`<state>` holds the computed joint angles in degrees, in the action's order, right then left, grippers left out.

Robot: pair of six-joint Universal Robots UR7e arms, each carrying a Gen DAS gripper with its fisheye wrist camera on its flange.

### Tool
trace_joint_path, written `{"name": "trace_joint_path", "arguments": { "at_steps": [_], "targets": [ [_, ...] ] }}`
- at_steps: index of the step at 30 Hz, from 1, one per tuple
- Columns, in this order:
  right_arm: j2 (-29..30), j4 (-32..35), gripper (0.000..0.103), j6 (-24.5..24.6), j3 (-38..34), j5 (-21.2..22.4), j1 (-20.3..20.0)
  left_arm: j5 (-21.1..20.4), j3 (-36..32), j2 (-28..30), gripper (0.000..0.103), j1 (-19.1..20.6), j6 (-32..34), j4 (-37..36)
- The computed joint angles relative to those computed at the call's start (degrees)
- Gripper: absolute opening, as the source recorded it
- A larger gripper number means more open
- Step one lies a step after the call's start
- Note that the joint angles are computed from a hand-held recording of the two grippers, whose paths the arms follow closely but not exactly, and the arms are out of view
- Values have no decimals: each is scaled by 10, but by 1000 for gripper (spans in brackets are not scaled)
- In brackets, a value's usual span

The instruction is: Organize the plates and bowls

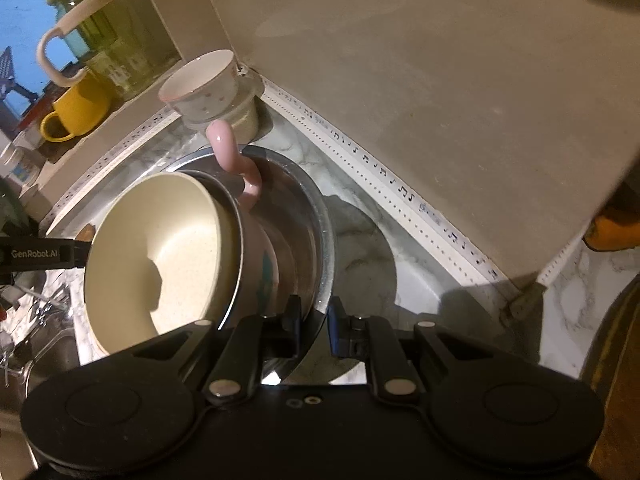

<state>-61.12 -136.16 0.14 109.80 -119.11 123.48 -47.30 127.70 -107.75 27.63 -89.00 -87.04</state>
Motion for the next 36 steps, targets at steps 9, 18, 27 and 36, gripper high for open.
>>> {"name": "trace_joint_path", "arguments": {
  "at_steps": [9, 18, 27, 36],
  "targets": [
    [-55, 23, 14, -8, 30, 7, 11, -40, 14, -8, 8, -74, -85, 46],
    [-88, 23, 12, -15, 66, 3, 6, -76, 55, -6, 8, -98, -110, 18],
    [-128, 52, 12, -8, 88, 16, 10, -123, 51, -17, 9, -148, -154, 59],
    [-152, 110, 12, 1, 97, 44, 17, -173, 63, -32, 9, -184, -194, 73]
  ]
}}
